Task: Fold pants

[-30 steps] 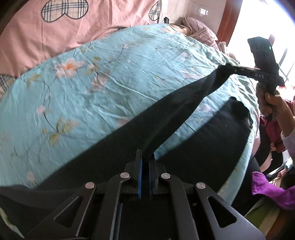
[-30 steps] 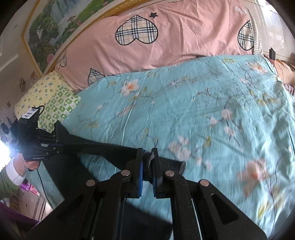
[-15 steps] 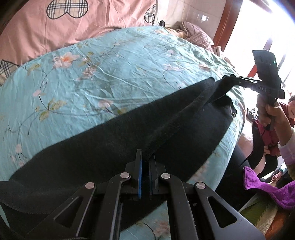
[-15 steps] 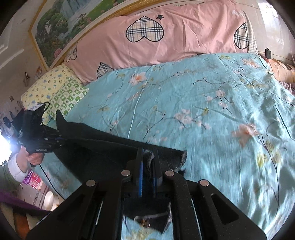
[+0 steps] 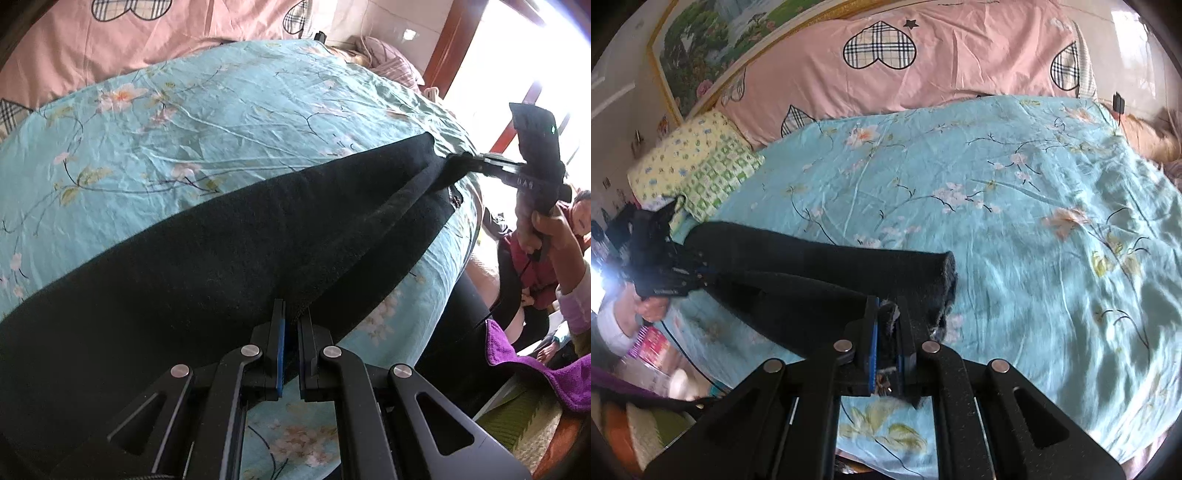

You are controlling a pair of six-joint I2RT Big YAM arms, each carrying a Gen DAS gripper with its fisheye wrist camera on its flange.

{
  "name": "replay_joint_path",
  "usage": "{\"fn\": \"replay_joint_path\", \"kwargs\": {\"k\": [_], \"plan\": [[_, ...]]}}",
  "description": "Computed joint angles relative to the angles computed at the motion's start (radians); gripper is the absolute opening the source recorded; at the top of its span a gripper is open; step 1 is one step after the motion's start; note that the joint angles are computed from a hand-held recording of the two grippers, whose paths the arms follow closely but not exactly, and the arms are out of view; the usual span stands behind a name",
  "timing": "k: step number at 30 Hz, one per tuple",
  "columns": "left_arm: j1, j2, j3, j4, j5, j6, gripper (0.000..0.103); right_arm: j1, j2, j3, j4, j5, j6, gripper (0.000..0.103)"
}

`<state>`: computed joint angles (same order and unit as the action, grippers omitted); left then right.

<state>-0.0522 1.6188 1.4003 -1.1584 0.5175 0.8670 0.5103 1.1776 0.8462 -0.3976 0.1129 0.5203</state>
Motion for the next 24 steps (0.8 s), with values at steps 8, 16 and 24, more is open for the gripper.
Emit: {"fn": "replay_joint_path", "kwargs": {"k": [8,16,24], "plan": [[-0.005,0.005,-0.039,0.032,-0.017,-0.019,0.006,0.001,0.023,-0.027,-0.007,0.018,0.008,0.008],[0.02,-0.01,-0.068,0.029,0.017,-0.048,0.012,0.046,-0.006,-0.012,-0.056,0.104,0.035,0.043],[0.077,-0.044,-0.085,0.01,0.084,-0.094,0.016,0.084,-0.049,0.007,-0.002,0.134,0.04,0.044]]}}
